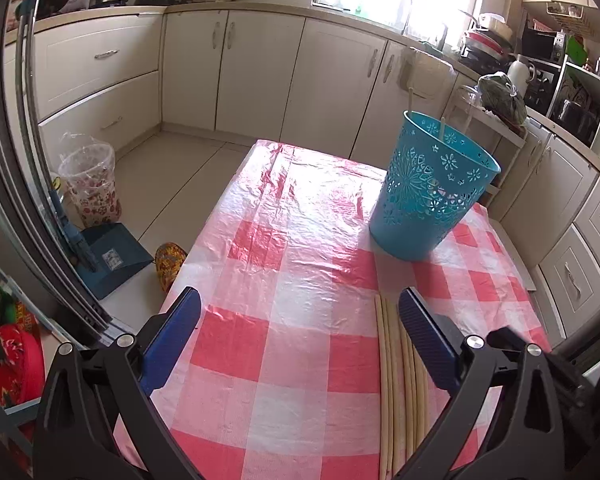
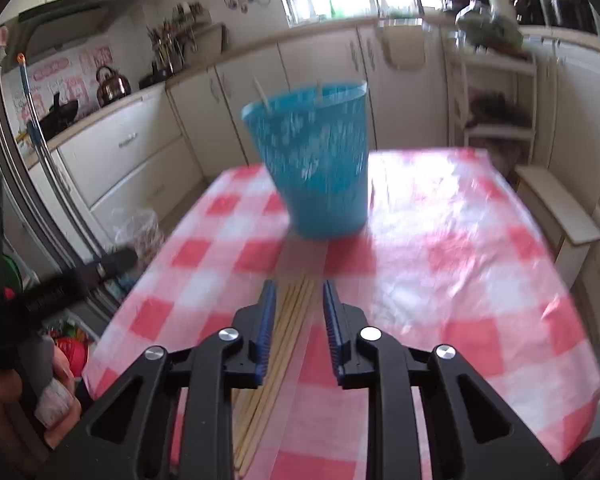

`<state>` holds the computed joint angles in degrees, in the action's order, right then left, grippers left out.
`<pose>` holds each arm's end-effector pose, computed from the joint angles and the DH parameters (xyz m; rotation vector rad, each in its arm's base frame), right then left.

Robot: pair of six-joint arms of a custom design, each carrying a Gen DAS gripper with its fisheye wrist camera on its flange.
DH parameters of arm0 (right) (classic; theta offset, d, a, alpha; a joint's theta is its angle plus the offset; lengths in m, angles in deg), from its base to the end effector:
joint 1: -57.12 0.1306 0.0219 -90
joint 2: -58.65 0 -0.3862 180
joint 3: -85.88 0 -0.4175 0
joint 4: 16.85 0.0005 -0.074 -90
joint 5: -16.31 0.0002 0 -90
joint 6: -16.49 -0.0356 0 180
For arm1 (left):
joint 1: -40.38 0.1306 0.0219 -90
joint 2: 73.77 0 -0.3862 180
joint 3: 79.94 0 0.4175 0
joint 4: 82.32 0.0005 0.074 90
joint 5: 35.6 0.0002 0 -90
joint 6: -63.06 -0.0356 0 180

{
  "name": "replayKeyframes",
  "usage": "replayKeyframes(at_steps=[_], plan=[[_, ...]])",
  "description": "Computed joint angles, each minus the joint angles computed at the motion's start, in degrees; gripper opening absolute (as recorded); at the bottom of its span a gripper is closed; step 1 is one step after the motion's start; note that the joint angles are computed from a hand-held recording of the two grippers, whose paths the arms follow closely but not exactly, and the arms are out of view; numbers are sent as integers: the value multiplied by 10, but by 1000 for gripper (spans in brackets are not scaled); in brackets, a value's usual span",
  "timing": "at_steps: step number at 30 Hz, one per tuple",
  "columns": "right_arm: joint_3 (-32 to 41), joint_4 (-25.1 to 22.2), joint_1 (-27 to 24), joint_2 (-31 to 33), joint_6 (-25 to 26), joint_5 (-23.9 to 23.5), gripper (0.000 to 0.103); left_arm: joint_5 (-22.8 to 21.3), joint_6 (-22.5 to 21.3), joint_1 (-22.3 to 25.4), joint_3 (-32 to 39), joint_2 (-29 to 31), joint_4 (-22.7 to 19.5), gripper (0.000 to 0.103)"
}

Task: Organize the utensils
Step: 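Return the right tool to the sticks and close on another stick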

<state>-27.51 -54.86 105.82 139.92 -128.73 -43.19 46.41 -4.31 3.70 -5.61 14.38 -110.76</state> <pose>0.2981 0.3112 0.3233 0.3463 2.3110 0.2281 0.4001 -0.2925 0.3432 0.2132 2.3182 -0.3682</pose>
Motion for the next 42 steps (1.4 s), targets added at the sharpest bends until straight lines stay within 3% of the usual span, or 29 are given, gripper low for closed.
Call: replayKeyframes(at_steps=[7,23,26,33,42], plan=[[37,-24,-21,63,6,-38,17,-6,-5,-3,-12,-7,-10,95],[49,-50,-27,94,20,-30,17,-14,-15,-9,-11,0,-20,95],[46,-56,-30,89,24,-36,9,-14,-17,-11,-8,4,-25,95],[15,-73,-33,50,21,-43,6,2,-38,-14,22,49,-70,95],[-24,-32,-41,18,-2,-54,6,-3,-67,-38,81,123,-101,95]])
